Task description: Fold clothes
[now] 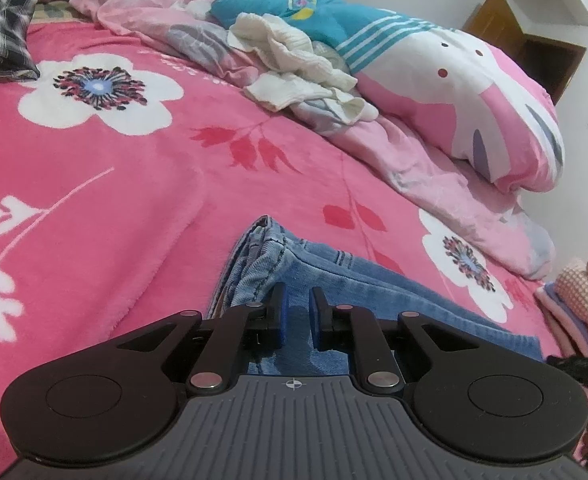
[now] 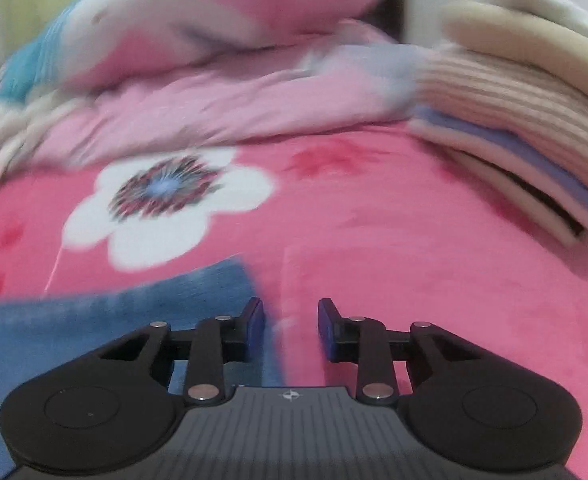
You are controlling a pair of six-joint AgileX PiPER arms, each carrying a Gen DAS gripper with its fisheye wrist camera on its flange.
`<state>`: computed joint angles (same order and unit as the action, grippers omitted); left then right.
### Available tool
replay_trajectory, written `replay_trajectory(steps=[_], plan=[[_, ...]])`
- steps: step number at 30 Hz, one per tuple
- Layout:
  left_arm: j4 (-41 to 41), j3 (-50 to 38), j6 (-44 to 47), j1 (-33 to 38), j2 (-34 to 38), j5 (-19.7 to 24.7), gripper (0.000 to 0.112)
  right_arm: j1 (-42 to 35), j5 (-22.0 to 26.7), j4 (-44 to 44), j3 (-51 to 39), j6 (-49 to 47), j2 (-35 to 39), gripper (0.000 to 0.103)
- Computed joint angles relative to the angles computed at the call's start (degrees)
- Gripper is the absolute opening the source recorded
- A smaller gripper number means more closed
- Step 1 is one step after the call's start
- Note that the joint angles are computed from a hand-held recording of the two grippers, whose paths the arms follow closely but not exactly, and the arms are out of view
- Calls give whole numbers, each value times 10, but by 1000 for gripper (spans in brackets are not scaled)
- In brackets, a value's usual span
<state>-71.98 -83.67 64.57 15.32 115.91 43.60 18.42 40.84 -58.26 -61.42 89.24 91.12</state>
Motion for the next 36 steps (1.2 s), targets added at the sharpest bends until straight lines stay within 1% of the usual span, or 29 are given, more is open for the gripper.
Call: replay_trajectory(steps=[1,3,6,8,11,13,14,15,16,18,19,21,23,24,25,26,27,28,29,31,33,35,36], plan=[[-2,2,3,-1,-1,-2,14,9,-3,-13,9,11,-14,31],[-3,4,8,-2,-2,-6,14,34,-27,-38,18,11,-28,31],[-3,5,12,-2,-3,-7,14,64,-53,-48,-2,-46,-1,31],[-2,1,8,0,0,-2,14,61,-62,-23,-40,-104,37,30],[2,-7,-3,3,5,8,14,21,-63,30,-92,-159,94,29],[2,-9,-7,5,7,13,14,-6,-60,29,-104,-135,107,27],[5,-11,-10,6,8,16,14,-18,-60,38,-102,-119,101,21],[8,-14,-14,6,9,18,14,-29,-56,48,-99,-102,91,21],[11,-18,-19,7,10,21,14,-22,-45,36,-90,-89,78,24],[18,-24,-30,8,13,25,14,2,-21,4,-67,-68,51,24],[20,-26,-35,8,13,27,14,16,-34,1,-47,-70,29,24],[21,-26,-36,7,13,26,14,54,-81,-20,5,-73,-12,24],[22,-25,-36,7,12,26,14,96,-94,-66,43,-75,-26,25],[22,-24,-34,7,11,25,14,117,-79,-79,60,-83,-27,26],[20,-21,-29,7,9,24,14,134,-48,-88,75,-79,-22,26],[18,-18,-24,6,8,22,14,140,-30,-112,105,-52,-33,33],[17,-15,-17,6,6,20,14,145,-13,-142,138,-12,-46,38],[17,-13,-9,5,4,17,14,150,17,-149,154,14,-58,37],[18,-12,-7,4,3,15,14,154,52,-135,161,19,-70,39],[21,-11,-6,3,2,14,14,164,97,-114,169,33,-99,39],[24,-12,-9,2,1,13,14,184,114,-114,167,62,-116,39],[22,-9,-8,2,-1,10,14,218,108,-145,157,93,-112,39],[21,-6,-5,1,-2,8,14,229,93,-159,146,103,-102,39]])
